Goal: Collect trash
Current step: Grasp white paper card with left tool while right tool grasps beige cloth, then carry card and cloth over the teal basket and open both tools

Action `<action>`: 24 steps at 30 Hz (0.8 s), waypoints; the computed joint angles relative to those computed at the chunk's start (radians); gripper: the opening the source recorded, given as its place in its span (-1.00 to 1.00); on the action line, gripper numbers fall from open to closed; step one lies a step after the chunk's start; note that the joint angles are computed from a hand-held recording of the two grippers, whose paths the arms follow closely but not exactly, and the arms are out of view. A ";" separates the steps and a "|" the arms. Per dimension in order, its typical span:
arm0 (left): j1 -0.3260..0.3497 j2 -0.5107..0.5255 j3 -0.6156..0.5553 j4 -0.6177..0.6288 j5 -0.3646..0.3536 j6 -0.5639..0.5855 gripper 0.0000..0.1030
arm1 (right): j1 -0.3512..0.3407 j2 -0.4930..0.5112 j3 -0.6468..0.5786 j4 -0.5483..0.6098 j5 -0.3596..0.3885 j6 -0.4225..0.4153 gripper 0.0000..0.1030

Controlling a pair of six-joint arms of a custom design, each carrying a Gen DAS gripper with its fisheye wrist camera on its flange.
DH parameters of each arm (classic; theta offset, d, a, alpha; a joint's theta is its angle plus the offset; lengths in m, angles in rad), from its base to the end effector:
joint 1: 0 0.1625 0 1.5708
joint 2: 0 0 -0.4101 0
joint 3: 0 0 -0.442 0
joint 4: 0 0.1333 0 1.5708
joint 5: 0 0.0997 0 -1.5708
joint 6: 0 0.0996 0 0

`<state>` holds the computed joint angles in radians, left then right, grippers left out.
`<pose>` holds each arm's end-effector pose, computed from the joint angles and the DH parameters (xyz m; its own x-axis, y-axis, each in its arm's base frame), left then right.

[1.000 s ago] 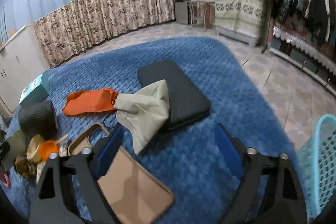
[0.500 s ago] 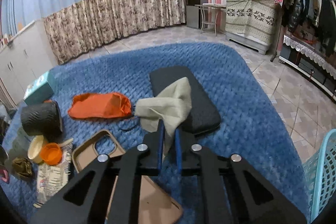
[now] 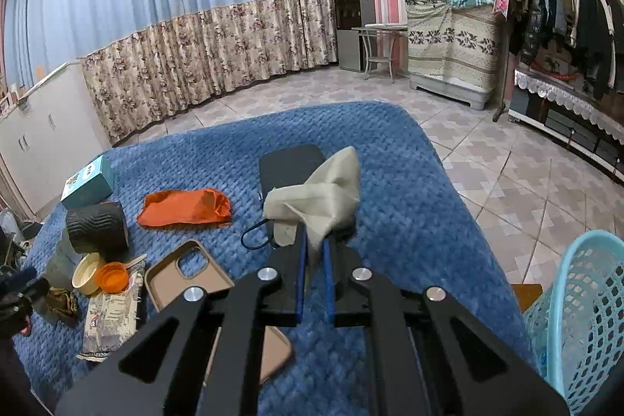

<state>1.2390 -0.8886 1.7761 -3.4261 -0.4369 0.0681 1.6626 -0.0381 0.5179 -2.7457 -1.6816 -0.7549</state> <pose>0.0065 -0.6674 0.1963 -0.6291 -0.5299 -0.5687 0.2281 0.5736 -0.7868 0.2081 -0.9267 -0.0381 -0.6773 -0.5390 0.5007 -0.7339 0.5429 -0.4083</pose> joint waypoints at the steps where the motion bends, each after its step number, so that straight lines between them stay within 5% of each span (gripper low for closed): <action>1: 0.002 -0.005 0.007 0.001 -0.015 -0.008 -0.38 | 0.000 0.002 -0.004 0.003 0.001 0.002 -0.84; 4: -0.003 -0.009 0.012 -0.004 -0.030 0.012 -0.73 | -0.001 -0.001 0.001 -0.004 0.011 -0.008 -0.84; 8: -0.008 -0.016 0.017 0.006 -0.038 0.025 -0.94 | -0.001 -0.001 0.013 -0.018 0.012 -0.025 -0.84; 24: -0.087 0.011 -0.070 -0.186 0.000 0.277 -1.00 | -0.015 -0.104 0.165 -0.134 0.061 0.001 -0.84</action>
<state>1.1521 -0.8774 1.7059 -3.6117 -0.4365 0.3448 1.6481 -0.1420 0.6829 -2.8793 -1.6206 -0.7538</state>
